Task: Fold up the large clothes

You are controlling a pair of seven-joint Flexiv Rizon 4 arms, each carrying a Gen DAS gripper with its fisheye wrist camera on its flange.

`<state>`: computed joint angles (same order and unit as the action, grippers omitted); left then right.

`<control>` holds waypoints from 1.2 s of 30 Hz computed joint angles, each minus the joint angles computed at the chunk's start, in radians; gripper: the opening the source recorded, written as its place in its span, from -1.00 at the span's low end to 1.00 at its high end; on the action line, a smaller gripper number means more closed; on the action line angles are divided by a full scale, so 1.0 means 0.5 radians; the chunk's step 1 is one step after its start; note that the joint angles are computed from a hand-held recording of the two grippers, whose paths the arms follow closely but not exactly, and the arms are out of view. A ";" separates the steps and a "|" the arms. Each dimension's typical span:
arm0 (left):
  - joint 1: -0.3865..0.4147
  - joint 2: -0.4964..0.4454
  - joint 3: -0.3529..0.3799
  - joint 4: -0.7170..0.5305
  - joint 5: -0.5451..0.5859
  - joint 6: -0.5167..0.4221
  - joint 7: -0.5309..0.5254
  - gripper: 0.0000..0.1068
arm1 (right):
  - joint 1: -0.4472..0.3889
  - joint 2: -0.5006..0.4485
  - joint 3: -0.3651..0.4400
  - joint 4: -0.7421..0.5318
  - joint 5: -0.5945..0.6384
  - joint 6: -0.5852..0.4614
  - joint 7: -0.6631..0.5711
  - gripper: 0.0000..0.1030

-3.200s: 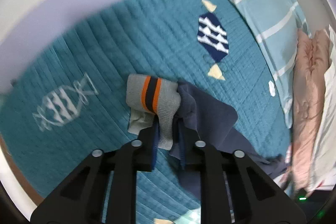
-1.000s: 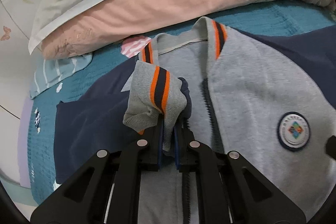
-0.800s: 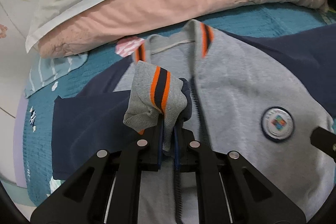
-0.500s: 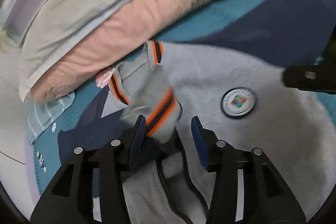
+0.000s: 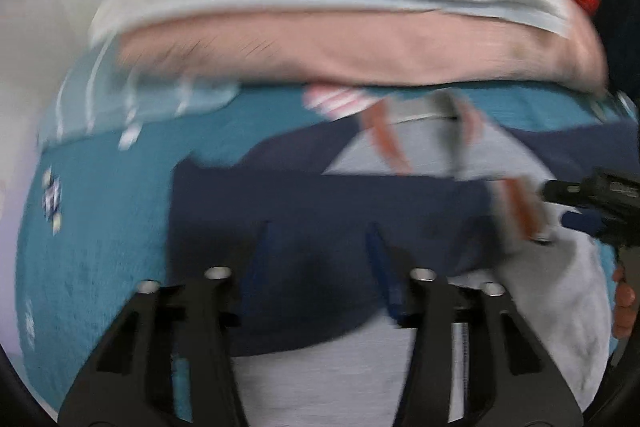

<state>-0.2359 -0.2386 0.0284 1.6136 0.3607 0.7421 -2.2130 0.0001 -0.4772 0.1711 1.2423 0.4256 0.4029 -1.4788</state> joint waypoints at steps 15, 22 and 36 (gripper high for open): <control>0.343 0.134 0.031 0.740 -0.736 0.578 0.216 -1.00 | -0.002 -0.078 -0.001 0.117 -0.090 0.047 -0.341 -0.85; 0.306 0.194 0.026 0.615 -0.618 0.309 0.276 -0.99 | -0.010 0.086 -0.012 0.181 -0.086 0.126 -0.362 -0.38; 0.319 0.318 0.007 0.836 -0.676 0.398 0.390 -1.00 | 0.108 0.278 -0.015 0.666 -0.150 0.409 -0.435 -1.00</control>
